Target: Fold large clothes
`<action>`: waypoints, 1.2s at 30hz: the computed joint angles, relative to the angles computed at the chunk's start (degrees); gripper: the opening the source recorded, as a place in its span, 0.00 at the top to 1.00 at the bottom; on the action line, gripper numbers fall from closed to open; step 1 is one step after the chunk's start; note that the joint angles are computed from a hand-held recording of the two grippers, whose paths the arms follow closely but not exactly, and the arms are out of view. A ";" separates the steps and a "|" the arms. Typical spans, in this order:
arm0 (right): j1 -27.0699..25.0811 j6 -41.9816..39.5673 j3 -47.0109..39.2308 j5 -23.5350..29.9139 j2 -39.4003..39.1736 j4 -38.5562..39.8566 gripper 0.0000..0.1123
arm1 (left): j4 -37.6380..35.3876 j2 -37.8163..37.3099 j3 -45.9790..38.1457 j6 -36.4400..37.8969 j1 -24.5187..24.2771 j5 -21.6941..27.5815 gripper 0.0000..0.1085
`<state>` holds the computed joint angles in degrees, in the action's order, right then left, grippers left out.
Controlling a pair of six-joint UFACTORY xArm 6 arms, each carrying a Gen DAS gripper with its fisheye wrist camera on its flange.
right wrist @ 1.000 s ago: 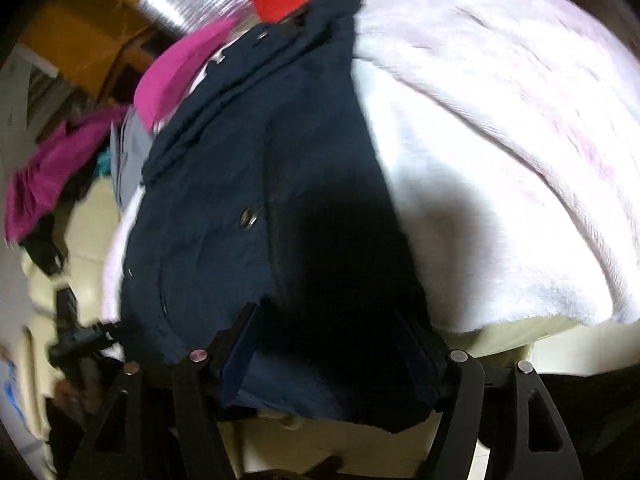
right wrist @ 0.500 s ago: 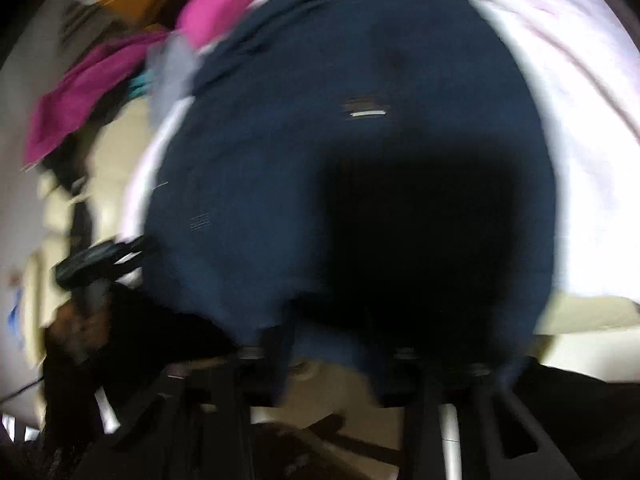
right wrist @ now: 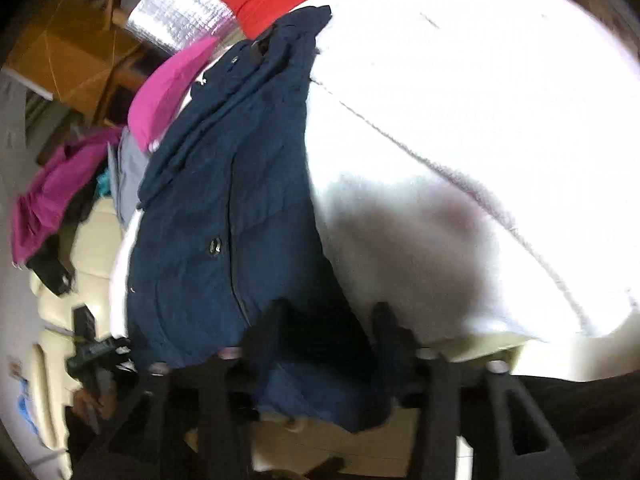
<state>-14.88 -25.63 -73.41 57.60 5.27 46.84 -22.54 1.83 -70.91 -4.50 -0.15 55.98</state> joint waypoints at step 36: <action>5.74 -14.74 -8.53 10.00 1.74 6.28 0.78 | -16.95 0.37 -3.69 13.24 2.55 1.86 0.69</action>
